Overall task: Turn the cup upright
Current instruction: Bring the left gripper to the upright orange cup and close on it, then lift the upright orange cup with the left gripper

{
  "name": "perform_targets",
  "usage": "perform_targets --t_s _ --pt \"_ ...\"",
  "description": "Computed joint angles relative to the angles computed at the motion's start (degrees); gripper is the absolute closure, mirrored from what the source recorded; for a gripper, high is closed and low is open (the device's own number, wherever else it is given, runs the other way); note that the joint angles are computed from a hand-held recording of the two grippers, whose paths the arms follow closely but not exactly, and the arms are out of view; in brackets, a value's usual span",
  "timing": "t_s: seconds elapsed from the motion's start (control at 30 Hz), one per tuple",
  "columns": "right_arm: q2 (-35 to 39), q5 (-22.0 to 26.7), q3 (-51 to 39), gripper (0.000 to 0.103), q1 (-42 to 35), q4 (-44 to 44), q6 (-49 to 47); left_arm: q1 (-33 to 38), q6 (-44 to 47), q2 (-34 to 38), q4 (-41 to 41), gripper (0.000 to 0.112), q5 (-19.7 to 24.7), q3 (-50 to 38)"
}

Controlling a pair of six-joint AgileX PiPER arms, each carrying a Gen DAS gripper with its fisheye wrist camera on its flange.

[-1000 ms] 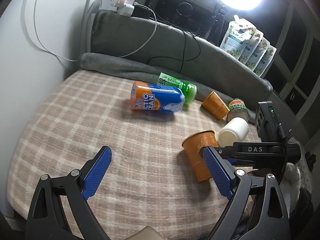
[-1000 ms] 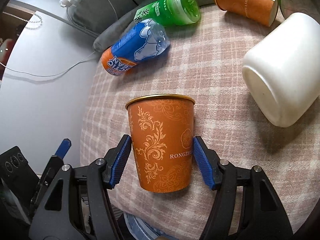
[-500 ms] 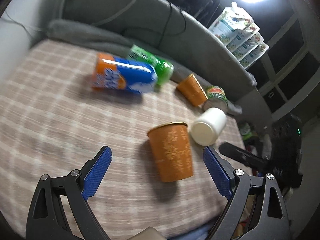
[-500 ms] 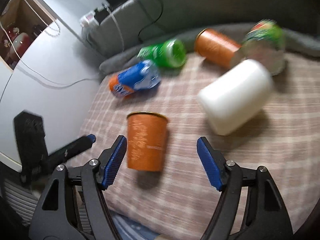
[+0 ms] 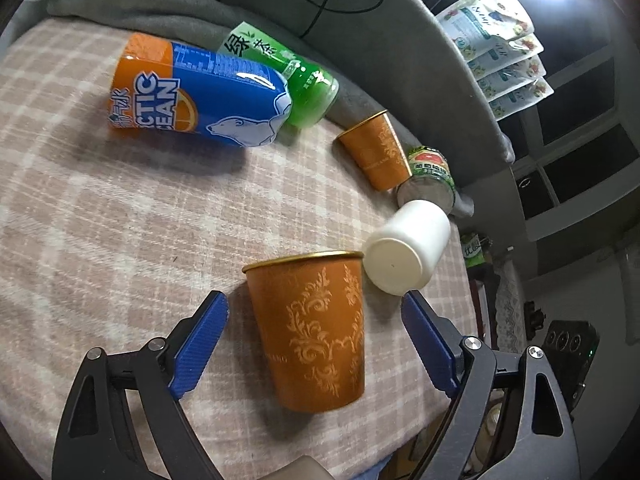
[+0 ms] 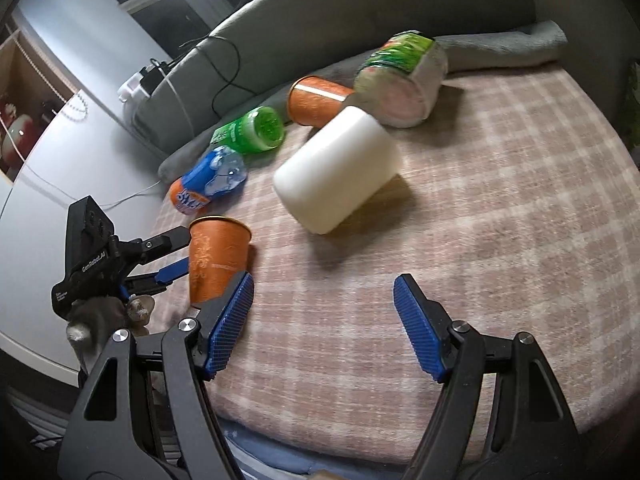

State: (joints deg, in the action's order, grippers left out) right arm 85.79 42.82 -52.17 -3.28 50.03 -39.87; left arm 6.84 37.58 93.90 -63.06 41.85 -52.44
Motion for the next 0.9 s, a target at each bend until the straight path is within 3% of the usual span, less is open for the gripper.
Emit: perform_targets --t_s 0.2,0.6,0.9 --pt "0.7 -0.2 -0.2 0.028 -0.1 0.0 -0.4 -0.2 -0.9 1.9 0.7 0.027 -0.1 -1.4" --pt "0.8 -0.7 -0.6 0.028 0.2 -1.1 0.7 -2.1 -2.3 3.5 2.9 0.046 -1.5 -2.8" --pt "0.6 -0.8 -0.6 0.028 0.2 -1.3 0.4 -3.5 -1.5 1.6 3.0 0.046 -4.0 -1.7"
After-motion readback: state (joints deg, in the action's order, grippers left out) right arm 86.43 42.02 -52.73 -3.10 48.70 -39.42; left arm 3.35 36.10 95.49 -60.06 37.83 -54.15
